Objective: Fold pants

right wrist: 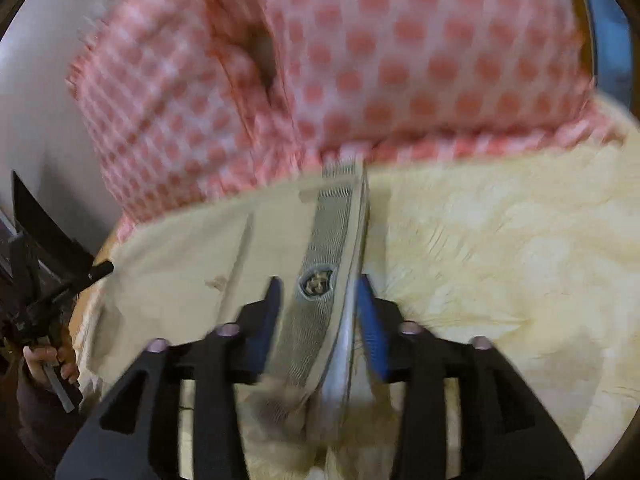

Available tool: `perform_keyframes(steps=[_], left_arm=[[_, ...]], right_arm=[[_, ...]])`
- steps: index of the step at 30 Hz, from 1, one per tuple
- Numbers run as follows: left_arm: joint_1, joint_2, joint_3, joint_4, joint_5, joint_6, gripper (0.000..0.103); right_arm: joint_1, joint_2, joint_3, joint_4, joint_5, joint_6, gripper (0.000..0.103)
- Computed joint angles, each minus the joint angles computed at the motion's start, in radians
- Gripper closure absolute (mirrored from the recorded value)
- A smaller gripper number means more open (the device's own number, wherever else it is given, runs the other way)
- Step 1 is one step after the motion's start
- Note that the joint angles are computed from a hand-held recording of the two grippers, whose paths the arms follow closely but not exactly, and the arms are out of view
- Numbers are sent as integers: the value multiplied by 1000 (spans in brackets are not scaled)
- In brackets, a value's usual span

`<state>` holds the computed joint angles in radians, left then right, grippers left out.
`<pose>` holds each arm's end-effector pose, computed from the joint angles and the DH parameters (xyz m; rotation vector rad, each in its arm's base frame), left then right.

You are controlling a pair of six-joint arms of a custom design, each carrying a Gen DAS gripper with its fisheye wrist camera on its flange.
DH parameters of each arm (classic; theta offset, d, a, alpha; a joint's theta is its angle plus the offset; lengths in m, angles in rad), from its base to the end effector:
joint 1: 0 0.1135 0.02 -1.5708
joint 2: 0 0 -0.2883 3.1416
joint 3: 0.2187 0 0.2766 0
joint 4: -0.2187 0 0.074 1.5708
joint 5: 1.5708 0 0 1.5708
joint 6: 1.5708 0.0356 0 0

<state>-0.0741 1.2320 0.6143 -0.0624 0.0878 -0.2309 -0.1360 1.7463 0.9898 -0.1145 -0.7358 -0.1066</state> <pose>0.2632 -0.0227 0.2091 -0.1298 2.2573 -0.2621 0.3723 -0.0268 0.1789 -0.2848 2.2658 0.7654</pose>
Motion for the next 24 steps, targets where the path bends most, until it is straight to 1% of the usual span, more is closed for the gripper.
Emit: perform_keyframes(steps=[1,2,3,4,5,6,7,8,9,10,11,12,13,14,15,16,18,19,20,21,23,24], left_arm=[[1,-66,-37,5,73,-16,47],[-2,-85,-46,-3,127,-25,46],[-16,-86,-50,-13,172,-34,42],[-38,-64,-44,-27,195,-44,38],[-68,-6,-26,-50,197,-59,38],[-86,72,9,-88,188,-60,38],[-116,146,27,-88,128,-85,44],[-133,171,26,-74,90,-93,45],[-177,145,16,-72,-15,-98,44],[-210,130,27,-117,-96,-109,43],[-250,92,26,-170,-177,-130,41],[-284,28,-5,-194,-232,-150,30],[-332,-60,-49,-218,-296,-178,13],[-393,-145,-89,-260,-378,-219,6],[-492,-230,-126,-329,-500,-292,2],[-609,-293,-152,-407,-617,-382,2],[-786,-330,-181,-519,-758,-541,2],[-908,-314,-187,-606,-840,-683,2],[-992,-305,-197,-683,-882,-798,2],[-1052,-263,-197,-731,-902,-900,2],[-1109,-216,-210,-749,-908,-1005,2],[-1119,-208,-222,-740,-907,-1027,2]], right_arm=[[-11,-16,-8,-33,-73,-32,29],[-6,-23,-6,-110,-138,-91,27],[10,-12,6,-177,-151,-136,26],[28,7,21,-224,-140,-158,23],[55,36,40,-264,-100,-163,18],[88,73,53,-271,-15,-143,18],[92,71,24,-200,-12,-121,18],[97,70,22,-195,-1,-110,17],[101,59,25,-214,26,-94,17],[109,15,-1,-208,78,-61,17],[116,-61,-61,-180,127,-45,17],[118,-152,-146,-135,151,-54,10],[118,-243,-231,-87,171,-61,1],[122,-313,-302,-45,197,-63,1],[155,-394,-378,1,263,-45,1],[186,-489,-480,50,342,-39,1],[251,-570,-580,122,455,-16,1],[289,-607,-640,159,497,-6,1],[315,-622,-668,180,518,5,1],[344,-636,-703,216,549,18,1],[403,-643,-742,274,629,44,1],[417,-637,-754,293,644,53,1]])
